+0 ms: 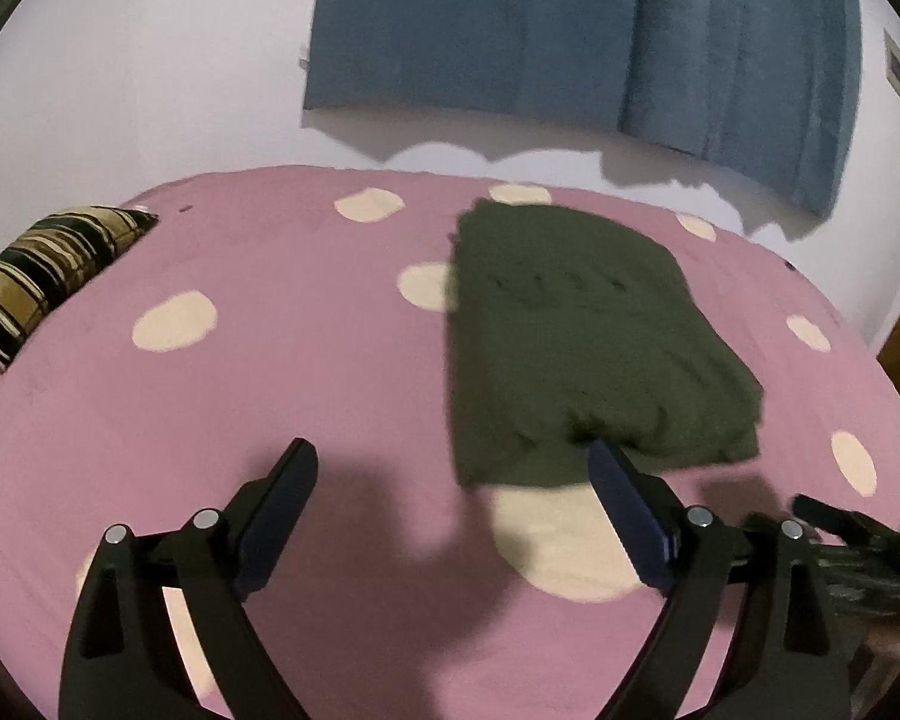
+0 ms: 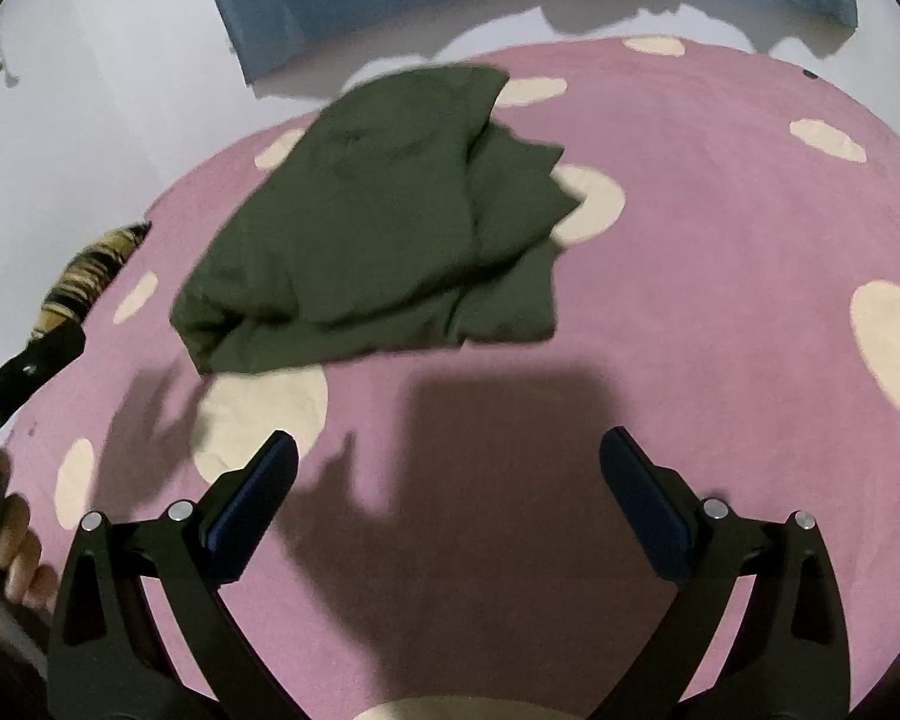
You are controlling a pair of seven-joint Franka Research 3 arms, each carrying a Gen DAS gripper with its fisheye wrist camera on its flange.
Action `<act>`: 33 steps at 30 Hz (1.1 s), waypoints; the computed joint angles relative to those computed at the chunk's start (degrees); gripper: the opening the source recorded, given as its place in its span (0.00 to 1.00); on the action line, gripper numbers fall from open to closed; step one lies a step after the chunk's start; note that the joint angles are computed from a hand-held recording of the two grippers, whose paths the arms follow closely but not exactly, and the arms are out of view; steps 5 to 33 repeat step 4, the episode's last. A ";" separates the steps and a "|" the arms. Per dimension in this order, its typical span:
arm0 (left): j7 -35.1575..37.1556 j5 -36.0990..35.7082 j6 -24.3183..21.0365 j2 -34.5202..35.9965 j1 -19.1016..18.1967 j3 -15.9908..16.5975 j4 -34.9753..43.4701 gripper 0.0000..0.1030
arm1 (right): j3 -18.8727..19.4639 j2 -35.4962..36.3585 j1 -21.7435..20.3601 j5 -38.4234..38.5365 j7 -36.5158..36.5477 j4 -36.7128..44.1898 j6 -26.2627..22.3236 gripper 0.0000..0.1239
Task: Fold small clothes
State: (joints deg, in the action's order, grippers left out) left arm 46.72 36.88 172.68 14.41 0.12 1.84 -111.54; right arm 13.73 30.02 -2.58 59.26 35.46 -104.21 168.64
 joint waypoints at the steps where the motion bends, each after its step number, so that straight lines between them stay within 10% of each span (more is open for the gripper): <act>1: 1.56 -0.98 -0.90 1.06 0.85 -0.43 1.70 0.88 | 0.60 0.04 -1.13 1.12 -1.03 0.84 -0.10 0.81; 4: 4.92 -3.75 -7.07 7.48 2.40 -0.18 11.78 0.88 | -1.58 1.65 -1.45 0.03 1.65 5.20 -1.18 0.81; 33: 4.92 -3.75 -7.07 7.48 2.40 -0.18 11.78 0.88 | -1.58 1.65 -1.45 0.03 1.65 5.20 -1.18 0.81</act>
